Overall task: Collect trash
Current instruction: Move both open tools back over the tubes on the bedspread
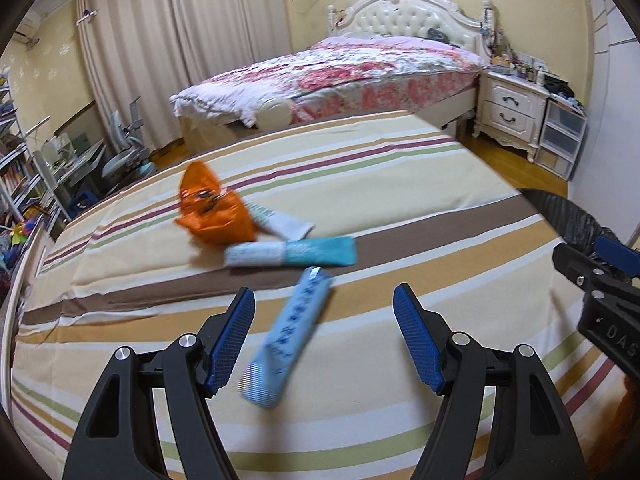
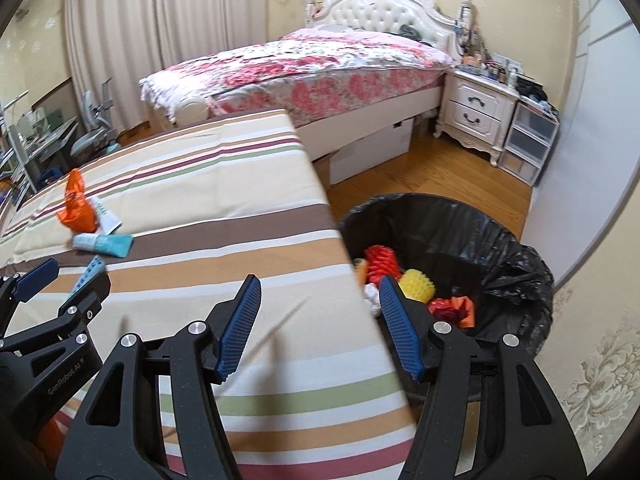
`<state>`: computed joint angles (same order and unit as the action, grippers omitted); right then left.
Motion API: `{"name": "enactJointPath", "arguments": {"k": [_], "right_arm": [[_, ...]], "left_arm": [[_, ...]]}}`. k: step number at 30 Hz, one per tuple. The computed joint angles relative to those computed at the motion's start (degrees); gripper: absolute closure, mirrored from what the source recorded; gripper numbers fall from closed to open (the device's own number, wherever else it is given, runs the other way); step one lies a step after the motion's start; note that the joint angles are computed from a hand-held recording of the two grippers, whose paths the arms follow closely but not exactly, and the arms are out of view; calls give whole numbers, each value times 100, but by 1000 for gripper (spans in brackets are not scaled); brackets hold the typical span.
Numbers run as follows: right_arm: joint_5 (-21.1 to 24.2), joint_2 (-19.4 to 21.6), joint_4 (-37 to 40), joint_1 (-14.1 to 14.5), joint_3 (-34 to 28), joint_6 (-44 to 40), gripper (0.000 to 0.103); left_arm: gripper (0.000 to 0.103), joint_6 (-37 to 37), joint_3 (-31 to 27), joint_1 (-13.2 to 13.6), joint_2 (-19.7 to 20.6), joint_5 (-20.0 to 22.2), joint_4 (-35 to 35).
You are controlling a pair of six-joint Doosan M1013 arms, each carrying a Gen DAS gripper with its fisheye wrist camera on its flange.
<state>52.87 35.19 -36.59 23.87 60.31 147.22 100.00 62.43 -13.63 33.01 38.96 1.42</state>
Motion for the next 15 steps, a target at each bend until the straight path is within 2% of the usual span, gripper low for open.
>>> {"name": "enactJointPath", "arguments": {"k": [4, 7, 11, 15], "right_arm": [[7, 115, 159, 61, -193, -290, 43], [3, 179, 280, 92, -297, -477, 43], [25, 285, 456, 112, -484, -766, 43], [56, 406, 648, 117, -688, -1042, 42]], "left_arm": [[33, 47, -114, 101, 66, 281, -64], [38, 280, -285, 153, 168, 615, -281], [54, 509, -374, 235, 220, 852, -674], [71, 771, -239, 294, 151, 758, -912]]}}
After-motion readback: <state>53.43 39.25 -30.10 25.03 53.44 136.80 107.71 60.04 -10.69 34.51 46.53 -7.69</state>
